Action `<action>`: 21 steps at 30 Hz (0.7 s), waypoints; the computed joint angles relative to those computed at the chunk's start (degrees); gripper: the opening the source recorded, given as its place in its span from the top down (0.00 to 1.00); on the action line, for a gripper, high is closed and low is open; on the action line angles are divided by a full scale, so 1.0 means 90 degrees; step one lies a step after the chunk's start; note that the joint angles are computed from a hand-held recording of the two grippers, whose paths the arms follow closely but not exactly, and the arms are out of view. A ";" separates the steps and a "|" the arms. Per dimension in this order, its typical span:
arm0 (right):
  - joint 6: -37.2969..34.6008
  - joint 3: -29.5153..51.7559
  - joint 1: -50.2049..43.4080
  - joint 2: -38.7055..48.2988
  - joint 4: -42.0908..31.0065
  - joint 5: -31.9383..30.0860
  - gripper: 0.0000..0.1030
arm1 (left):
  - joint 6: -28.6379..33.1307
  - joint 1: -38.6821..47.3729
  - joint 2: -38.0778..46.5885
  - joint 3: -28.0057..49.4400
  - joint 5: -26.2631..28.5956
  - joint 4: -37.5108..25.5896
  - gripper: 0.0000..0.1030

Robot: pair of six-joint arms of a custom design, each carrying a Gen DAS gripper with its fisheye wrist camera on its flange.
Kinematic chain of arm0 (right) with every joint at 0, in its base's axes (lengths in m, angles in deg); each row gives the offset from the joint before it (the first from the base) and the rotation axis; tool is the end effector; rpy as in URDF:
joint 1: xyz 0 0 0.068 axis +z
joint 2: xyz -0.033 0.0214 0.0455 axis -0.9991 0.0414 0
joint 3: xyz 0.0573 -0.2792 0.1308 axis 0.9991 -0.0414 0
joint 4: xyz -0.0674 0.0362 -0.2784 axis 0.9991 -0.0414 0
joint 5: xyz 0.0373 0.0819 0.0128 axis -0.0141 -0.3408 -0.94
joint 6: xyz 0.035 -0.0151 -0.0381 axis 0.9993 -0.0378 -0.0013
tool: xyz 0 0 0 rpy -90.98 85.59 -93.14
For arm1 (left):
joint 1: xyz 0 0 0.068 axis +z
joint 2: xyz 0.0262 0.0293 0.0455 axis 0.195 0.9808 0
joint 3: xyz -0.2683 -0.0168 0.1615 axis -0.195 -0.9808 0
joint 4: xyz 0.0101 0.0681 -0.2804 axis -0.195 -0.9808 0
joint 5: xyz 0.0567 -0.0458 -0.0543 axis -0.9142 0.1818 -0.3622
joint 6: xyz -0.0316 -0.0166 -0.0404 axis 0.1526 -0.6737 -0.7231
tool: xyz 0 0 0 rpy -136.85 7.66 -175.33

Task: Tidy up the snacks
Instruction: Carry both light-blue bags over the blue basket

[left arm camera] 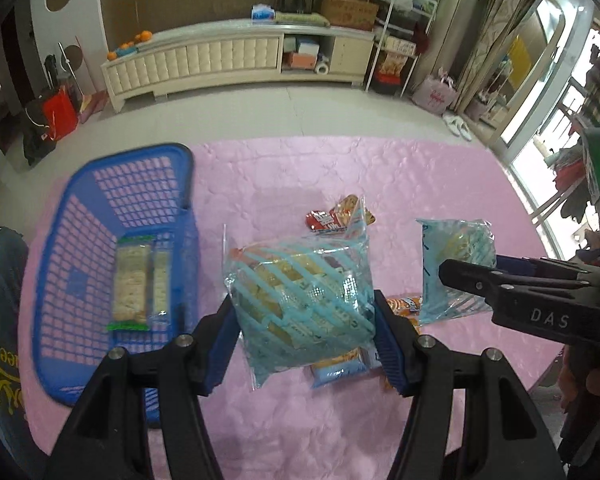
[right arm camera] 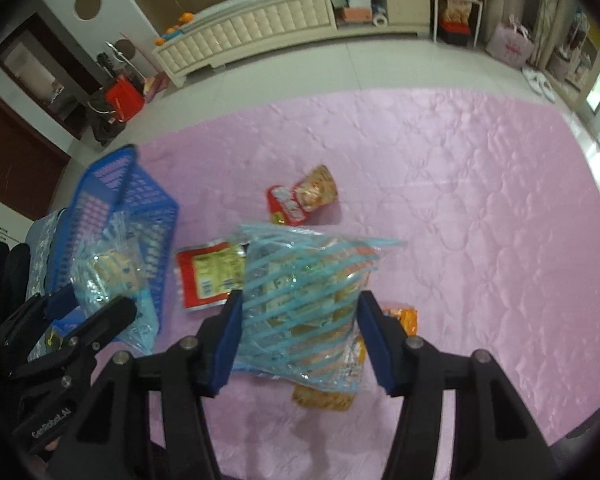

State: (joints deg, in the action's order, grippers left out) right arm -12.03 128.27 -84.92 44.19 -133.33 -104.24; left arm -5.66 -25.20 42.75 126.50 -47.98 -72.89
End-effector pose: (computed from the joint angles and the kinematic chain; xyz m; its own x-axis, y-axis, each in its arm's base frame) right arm 0.2311 0.0199 0.3032 -0.9402 0.0148 -0.3403 -0.0770 0.9639 0.2547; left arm 0.2245 -0.1591 0.2821 -0.8414 0.0798 -0.5345 0.1673 0.9789 -0.1173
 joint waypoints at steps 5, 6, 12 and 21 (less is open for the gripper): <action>0.0495 0.0451 0.0763 -0.0356 -0.0425 0.0044 0.41 | 0.0122 0.0138 -0.0838 -0.0106 -0.0188 -0.0530 0.43; 0.0573 0.0509 0.0896 -0.0397 -0.0473 0.0063 0.41 | 0.0196 0.0282 -0.1047 -0.0139 -0.0135 -0.0636 0.43; 0.1304 0.0964 0.2011 -0.0333 -0.0451 0.0392 0.41 | 0.0781 0.1142 -0.1842 -0.0266 0.0174 -0.1075 0.43; 0.1866 0.1365 0.3089 0.0446 0.0025 0.0476 0.41 | 0.2079 0.2767 -0.2160 -0.0088 0.0831 -0.1510 0.43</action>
